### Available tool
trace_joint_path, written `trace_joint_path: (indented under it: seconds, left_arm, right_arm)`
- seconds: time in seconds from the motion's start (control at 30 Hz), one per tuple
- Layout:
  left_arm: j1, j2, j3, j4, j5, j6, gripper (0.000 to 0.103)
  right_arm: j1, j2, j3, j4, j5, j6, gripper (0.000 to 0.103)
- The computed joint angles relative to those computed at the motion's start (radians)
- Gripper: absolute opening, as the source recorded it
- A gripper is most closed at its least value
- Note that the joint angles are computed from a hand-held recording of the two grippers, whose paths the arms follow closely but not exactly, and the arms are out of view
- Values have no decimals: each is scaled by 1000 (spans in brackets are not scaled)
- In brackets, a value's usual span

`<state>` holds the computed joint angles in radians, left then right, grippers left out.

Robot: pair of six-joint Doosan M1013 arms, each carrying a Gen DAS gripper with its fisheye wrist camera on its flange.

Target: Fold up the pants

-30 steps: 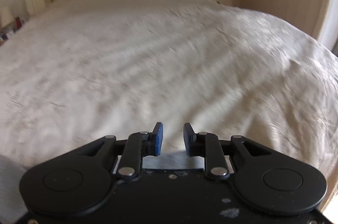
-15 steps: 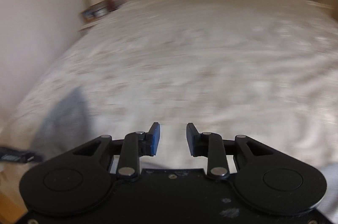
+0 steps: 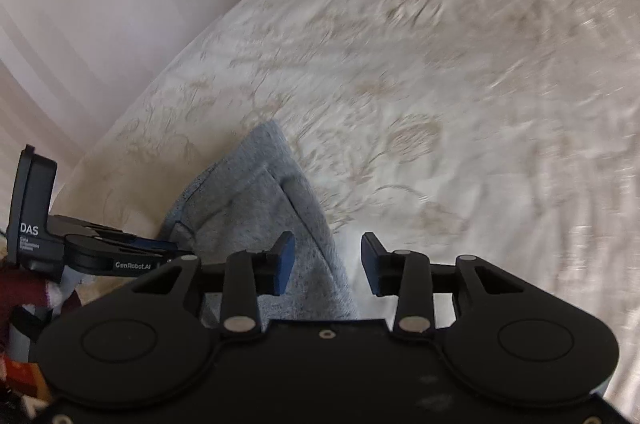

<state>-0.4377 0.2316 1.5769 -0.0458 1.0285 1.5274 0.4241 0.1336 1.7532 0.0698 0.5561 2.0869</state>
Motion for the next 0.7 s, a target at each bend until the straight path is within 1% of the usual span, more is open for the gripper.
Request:
trace_joint_path:
  seconds: [0.13,0.23,0.27,0.3,0.33,0.4,0.47,0.53,0.6,0.7]
  left_arm:
    - [5,-22,27,10,-20,41,28]
    - [19,-20,25,18,-10,13,29]
    - [33,-17,22,-10,-1,16,29]
    - [43,-15,18,-30,4,21,29]
    - [49,-19,17,-31,9,17,29]
    - [56,-34,21,-19,2,30,29]
    - [66,-55,27,-6,-5,32,29]
    - [87,-78,32,-22,-15,27,29]
    - [101,-101,38,-7,-30,5,29]
    - [115,-131,42,10,-56,-25,29]
  right_arm:
    - [-5,40,-15,75,15,-77,42]
    - [-9,51,-11,147,1,-111,44]
    - [-14,51,-10,206,11,-153,37]
    - [-13,52,-13,233,18,-161,31]
    - [-4,48,-13,208,6,-132,6]
    - [33,28,-16,53,-10,-42,7]
    - [68,-7,-11,13,-49,-48,6]
    - [109,-32,-14,11,-59,-92,6]
    - [157,-39,-20,15,-50,-132,6]
    - [222,-16,-33,41,-11,-174,6]
